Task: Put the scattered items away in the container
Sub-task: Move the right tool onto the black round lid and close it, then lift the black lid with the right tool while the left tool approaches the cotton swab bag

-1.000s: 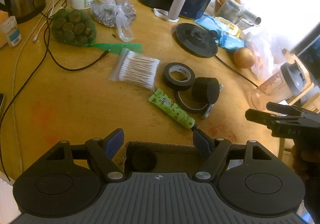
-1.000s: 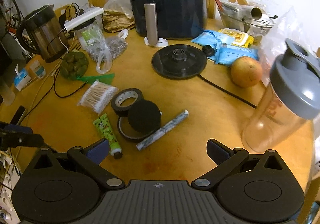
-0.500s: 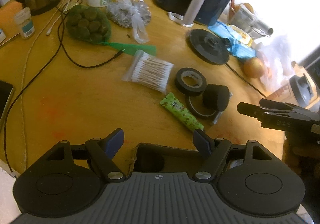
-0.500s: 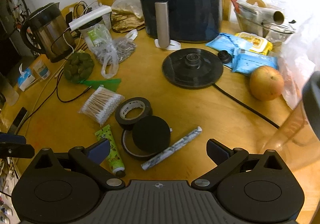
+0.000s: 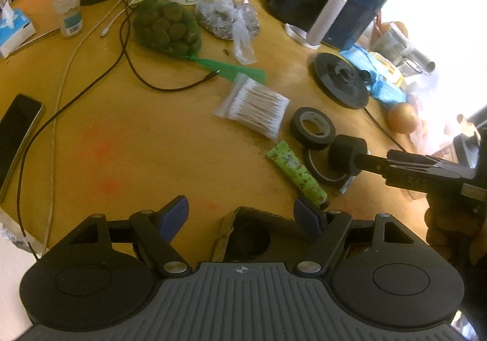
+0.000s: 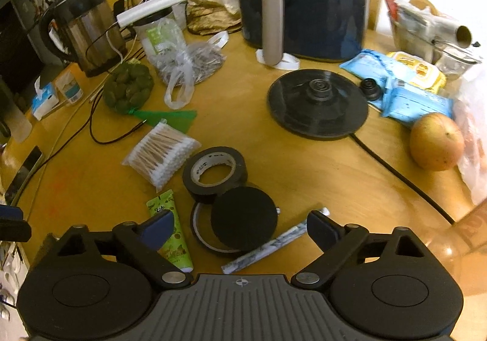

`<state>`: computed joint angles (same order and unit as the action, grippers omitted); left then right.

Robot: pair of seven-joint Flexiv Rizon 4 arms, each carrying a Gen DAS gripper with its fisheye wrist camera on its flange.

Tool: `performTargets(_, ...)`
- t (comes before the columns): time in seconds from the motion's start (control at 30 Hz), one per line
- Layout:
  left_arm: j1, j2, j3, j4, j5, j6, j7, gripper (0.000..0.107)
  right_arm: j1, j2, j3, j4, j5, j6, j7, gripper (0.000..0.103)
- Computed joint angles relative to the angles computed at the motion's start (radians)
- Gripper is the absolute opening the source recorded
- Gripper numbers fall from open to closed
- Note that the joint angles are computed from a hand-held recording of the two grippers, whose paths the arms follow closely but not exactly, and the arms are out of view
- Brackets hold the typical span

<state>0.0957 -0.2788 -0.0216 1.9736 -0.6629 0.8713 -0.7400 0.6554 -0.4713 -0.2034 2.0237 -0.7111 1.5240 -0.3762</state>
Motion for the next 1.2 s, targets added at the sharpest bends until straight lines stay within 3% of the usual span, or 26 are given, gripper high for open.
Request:
performTargets(0.17,0.003,0.006,0.006,0.012,-0.003,0.008,-0.018,0.076,-0.04,-0.039,0.055,-0.043,0.027,-0.029,-0.066,0.09)
performTargets(0.53,0.014,0.023,0.024,0.033,0.012,0.024,-0.057,0.076,-0.06,-0.086,0.089,-0.08,0.103,-0.041,-0.145,0.078)
performTargets(0.67,0.018,0.024,0.025,0.036,0.016,0.027,-0.066,0.076,-0.078,-0.097,0.118,-0.094,0.145,-0.056,-0.169,0.062)
performTargets(0.93,0.02,0.025,0.021,0.036,0.017,0.029,-0.062,0.076,-0.049,-0.094,0.085,-0.077,0.185,-0.016,-0.163,0.061)
performTargets(1.2,0.019,0.021,0.015,0.029,0.01,0.024,-0.04,0.076,0.052,-0.068,-0.04,-0.035,0.179,0.038,-0.113,0.06)
